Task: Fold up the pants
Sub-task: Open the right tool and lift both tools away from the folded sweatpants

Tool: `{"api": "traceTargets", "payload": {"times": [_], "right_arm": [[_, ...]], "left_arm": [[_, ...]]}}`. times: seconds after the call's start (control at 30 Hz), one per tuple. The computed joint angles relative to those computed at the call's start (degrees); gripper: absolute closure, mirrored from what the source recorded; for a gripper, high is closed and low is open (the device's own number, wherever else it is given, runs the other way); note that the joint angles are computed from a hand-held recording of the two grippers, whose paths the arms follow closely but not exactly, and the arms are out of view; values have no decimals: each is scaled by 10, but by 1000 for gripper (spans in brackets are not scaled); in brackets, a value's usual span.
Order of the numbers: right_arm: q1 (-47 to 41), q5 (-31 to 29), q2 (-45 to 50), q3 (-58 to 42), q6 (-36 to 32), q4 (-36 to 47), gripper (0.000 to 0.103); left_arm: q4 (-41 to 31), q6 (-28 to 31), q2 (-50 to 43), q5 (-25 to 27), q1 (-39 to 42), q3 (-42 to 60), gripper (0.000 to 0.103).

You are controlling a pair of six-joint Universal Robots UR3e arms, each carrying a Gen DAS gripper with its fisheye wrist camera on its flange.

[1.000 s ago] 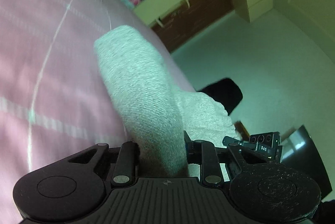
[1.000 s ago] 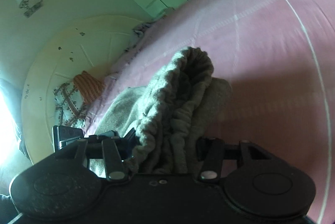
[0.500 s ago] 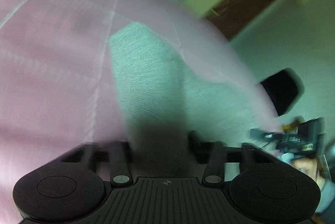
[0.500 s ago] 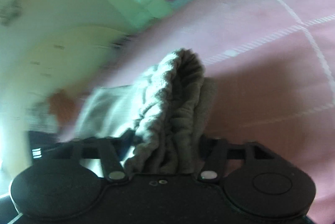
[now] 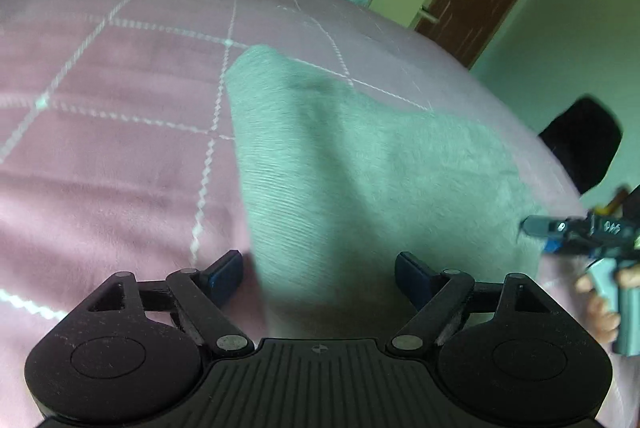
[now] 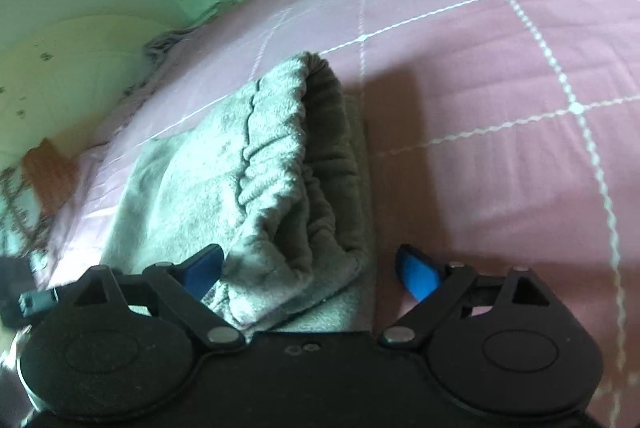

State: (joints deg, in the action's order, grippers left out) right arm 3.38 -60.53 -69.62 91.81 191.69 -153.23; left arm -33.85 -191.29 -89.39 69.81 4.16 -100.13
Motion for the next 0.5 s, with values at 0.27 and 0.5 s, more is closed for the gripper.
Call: {"api": "traceTargets", "payload": {"times": [0.27,0.5], "right_arm": [[-13,-14,-298,201,-95,36,1],[-81,27,-619,240,-87,210,0]], "left_arm": [[-73,-68,184,235,-203,11,1],[-185,-222,178,541,-499,121,0]]}}
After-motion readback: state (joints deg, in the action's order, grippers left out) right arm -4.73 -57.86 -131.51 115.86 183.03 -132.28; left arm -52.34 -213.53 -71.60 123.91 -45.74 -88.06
